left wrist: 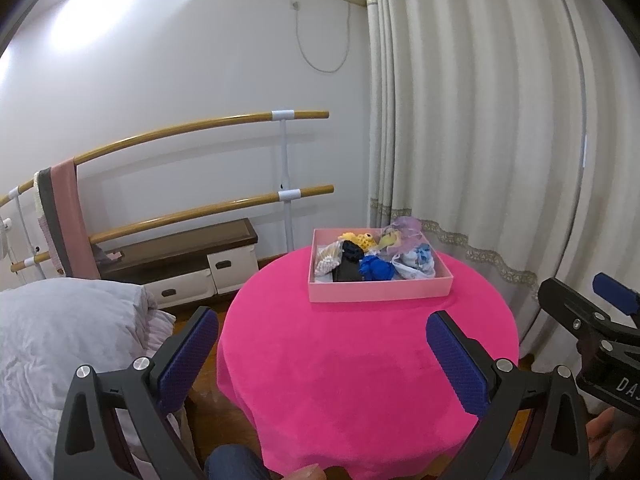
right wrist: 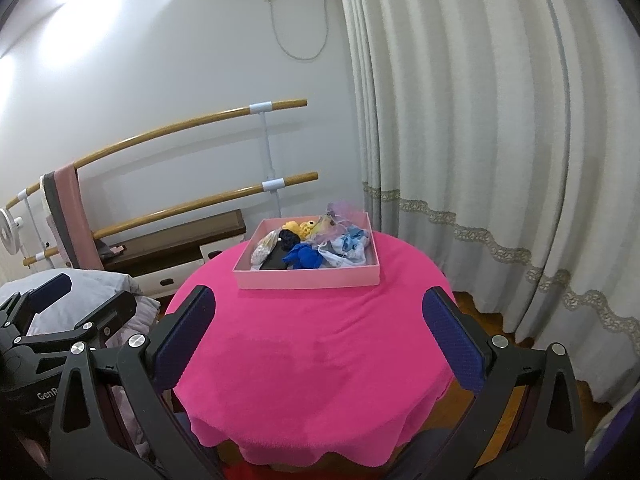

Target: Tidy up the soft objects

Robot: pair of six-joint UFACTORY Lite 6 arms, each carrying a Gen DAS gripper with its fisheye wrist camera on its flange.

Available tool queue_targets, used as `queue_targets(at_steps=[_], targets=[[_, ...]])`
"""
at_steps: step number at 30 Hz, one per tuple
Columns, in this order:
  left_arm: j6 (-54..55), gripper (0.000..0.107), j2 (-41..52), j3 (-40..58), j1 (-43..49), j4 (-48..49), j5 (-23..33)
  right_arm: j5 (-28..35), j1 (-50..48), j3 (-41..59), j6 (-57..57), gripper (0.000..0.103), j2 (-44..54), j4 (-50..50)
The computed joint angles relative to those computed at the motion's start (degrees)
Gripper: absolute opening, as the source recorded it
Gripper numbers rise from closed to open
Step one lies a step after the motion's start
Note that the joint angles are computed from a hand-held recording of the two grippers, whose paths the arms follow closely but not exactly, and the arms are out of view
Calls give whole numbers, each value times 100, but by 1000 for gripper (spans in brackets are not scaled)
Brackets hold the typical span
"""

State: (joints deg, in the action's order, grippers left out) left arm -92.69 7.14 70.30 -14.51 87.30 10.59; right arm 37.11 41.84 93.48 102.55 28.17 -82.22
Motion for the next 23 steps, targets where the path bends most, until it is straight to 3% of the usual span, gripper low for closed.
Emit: queue_targets(at_steps=[16,23], targets=[[200,103,23,31,-8,-232,-48,-9,14,-81,53,103,-48,-50],[-569,103,45,-14,55,453,-231,-15,24,-132,88,103,-71,-64]])
